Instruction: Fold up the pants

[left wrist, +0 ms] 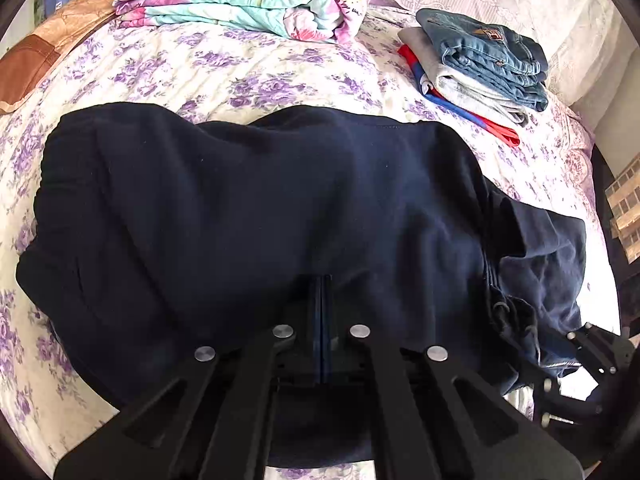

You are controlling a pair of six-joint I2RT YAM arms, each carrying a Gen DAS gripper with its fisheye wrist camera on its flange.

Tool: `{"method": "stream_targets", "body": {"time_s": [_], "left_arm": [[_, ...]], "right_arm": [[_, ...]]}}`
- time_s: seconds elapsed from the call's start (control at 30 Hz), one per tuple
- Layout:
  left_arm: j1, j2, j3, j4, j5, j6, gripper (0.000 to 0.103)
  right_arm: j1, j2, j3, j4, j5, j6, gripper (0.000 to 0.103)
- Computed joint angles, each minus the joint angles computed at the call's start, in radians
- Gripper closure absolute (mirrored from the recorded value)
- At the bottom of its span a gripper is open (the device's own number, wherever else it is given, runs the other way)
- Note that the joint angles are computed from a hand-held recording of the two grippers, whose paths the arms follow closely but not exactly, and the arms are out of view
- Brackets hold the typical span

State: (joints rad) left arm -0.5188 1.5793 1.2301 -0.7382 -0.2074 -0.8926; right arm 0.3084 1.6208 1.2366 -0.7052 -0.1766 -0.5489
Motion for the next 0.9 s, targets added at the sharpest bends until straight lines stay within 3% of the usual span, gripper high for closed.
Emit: {"method": "stream_targets", "body": {"time_s": [0.07,0.13,0.2,0.27,0.3,0.33,0.4,0.47,0.5,0.57,0.63,0.67,0.73,0.8,0.87,0.9], "left_arm": [[0.012,-0.013,-0.012,0.013,0.023,0.009,0.103],[0.030,-0.018,-0.028,0.042,0.051,0.023,0.103],[0.038,-0.035,-0.054,0.071,0.070,0.022,0.103],[0.043,-0.041,-0.065,0.085,0.081,0.021,0.103],[0.042,-0.042,-0.065,0.087,0.083,0.018,0.103],[0.042,-0.040,-0.063,0.086,0.085,0.019,0.103],[0.044,-0.037,-0.058,0.084,0.088,0.024,0.103],[0.046,-0.039,-0.060,0.085,0.092,0.030,0.103],[0.048,-0.043,-0.064,0.089,0.097,0.033,0.103],[0.056,-0.082,-0.096,0.112,0.123,0.026,0.103],[0.058,-0.166,-0.144,0.131,0.125,0.017,0.102],[0.047,-0.220,-0.165,0.122,0.094,0.009,0.098],[0.019,-0.354,-0.197,0.053,0.003,-0.026,0.081],[-0.016,-0.498,-0.224,-0.054,-0.109,-0.096,0.043],[-0.056,-0.583,-0.210,-0.223,-0.226,-0.195,0.025],[-0.066,-0.606,-0.198,-0.314,-0.260,-0.250,0.022]], "right_arm": [[-0.019,0.024,0.096,-0.157,-0.037,0.017,0.037],[-0.075,0.052,0.202,-0.294,-0.177,0.019,0.037],[-0.113,0.014,0.208,-0.264,-0.243,0.058,0.038],[-0.101,-0.022,0.163,-0.155,-0.191,0.087,0.059],[-0.089,-0.002,0.160,-0.142,-0.163,0.092,0.081],[-0.078,0.042,0.175,-0.162,-0.149,0.097,0.088],[-0.056,0.142,0.183,-0.192,-0.123,0.098,0.086],[-0.034,0.125,0.144,-0.137,-0.088,0.096,0.086],[-0.030,0.139,0.192,-0.197,-0.089,0.102,0.084],[-0.055,0.165,0.302,-0.285,-0.191,0.126,0.087],[-0.051,0.151,0.338,-0.218,-0.138,0.176,0.086],[-0.048,0.163,0.358,-0.183,-0.105,0.208,0.086],[-0.045,0.237,0.419,-0.144,-0.029,0.274,0.086],[-0.034,0.373,0.519,-0.144,0.022,0.323,0.086],[-0.039,0.415,0.480,-0.043,0.032,0.331,0.086],[-0.034,0.376,0.404,0.052,0.037,0.323,0.086]]}}
